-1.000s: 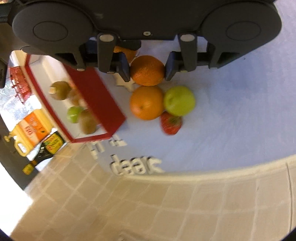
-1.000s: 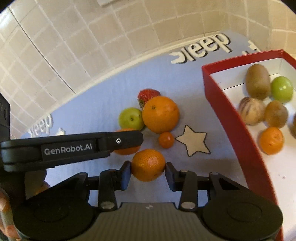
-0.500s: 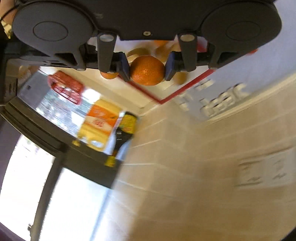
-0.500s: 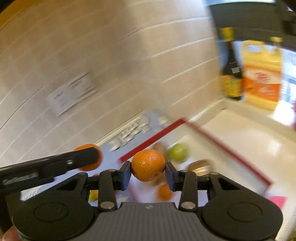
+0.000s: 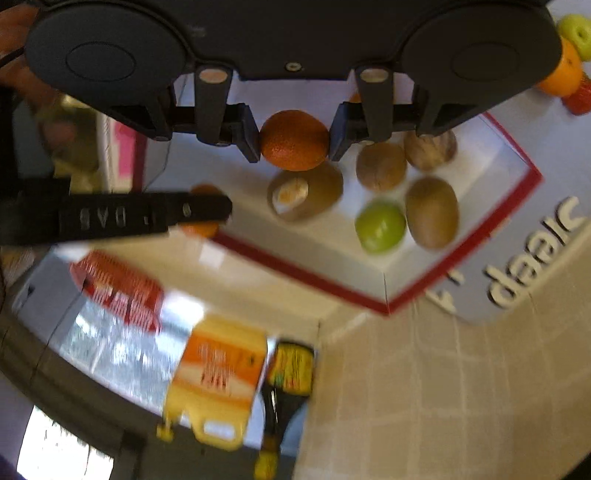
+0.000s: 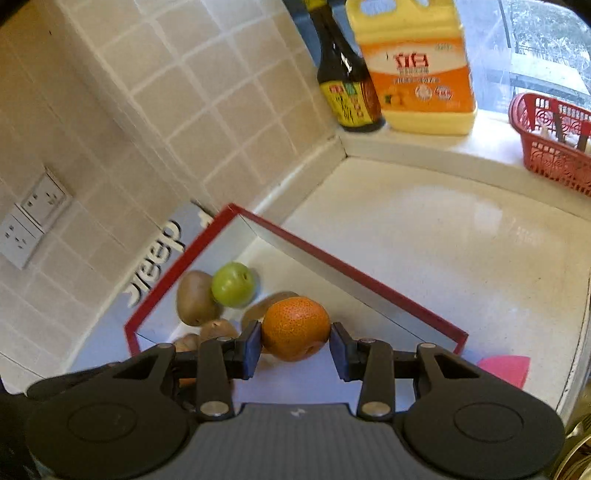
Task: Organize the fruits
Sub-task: 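Carry both citrus fruits into the red box and release them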
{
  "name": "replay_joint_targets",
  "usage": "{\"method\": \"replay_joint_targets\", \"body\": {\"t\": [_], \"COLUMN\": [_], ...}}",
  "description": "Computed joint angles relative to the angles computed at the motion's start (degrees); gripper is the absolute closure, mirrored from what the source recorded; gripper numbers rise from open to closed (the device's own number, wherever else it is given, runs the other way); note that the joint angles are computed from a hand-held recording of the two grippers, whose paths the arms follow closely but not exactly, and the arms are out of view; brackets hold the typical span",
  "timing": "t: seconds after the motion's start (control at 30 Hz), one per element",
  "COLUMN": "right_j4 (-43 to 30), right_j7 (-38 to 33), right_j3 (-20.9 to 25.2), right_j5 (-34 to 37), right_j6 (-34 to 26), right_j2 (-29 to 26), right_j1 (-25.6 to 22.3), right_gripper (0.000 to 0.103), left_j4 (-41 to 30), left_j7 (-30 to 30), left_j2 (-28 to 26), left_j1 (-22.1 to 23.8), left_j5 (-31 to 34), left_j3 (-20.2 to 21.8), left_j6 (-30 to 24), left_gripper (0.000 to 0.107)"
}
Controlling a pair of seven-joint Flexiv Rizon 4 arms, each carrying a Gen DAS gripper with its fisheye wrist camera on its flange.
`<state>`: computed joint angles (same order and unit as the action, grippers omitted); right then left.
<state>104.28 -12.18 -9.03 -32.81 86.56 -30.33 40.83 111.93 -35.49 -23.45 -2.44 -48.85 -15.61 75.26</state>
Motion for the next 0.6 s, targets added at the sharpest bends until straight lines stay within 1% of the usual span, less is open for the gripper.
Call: {"method": "replay_joint_targets", "body": {"t": [0.13,0.2,0.27,0.43,0.6], "right_j4": [-2.49,-3.72,-4.48,-6.84,-7.91], "right_j7": [-2.84,-4.13,-4.86,-6.6,-7.84], "right_j3": [4.29,6.51,7.68,8.8,9.54], "right_j5": [1.36,2.51,3.39,4.28,4.9], "right_j6": [-4.93,-6.55,-7.44,-10.98,-12.61], "right_j2": [-1.49,-2.46,-3.16,-4.73,-5.41], "right_j1": [-2.5,-3.97,-4.66,-5.07,-5.36], "right_gripper": [0.061,0.061,0.061,0.061,0.061], "left_j4": [-0.89,-1.63,-1.95,-3.09,-2.71], "left_j7": [-1.26,-1.76,-1.91,-4.03,-3.91], "left_j2": [-1.77,-2.52,-3.18,-4.5,-4.62], "left_j1": [-0.56,-0.5,-0.52,-0.58,0.27], "left_j5": [2.73,3.88,4.86,7.75,8.05], "left_j3": [0.81,0.9,0.86,1.23,0.34], "left_j6": [-1.52,-2.43,-2.61,-3.83,-3.82], "left_gripper": [0.059,0.059,0.059,0.059,0.059]}}
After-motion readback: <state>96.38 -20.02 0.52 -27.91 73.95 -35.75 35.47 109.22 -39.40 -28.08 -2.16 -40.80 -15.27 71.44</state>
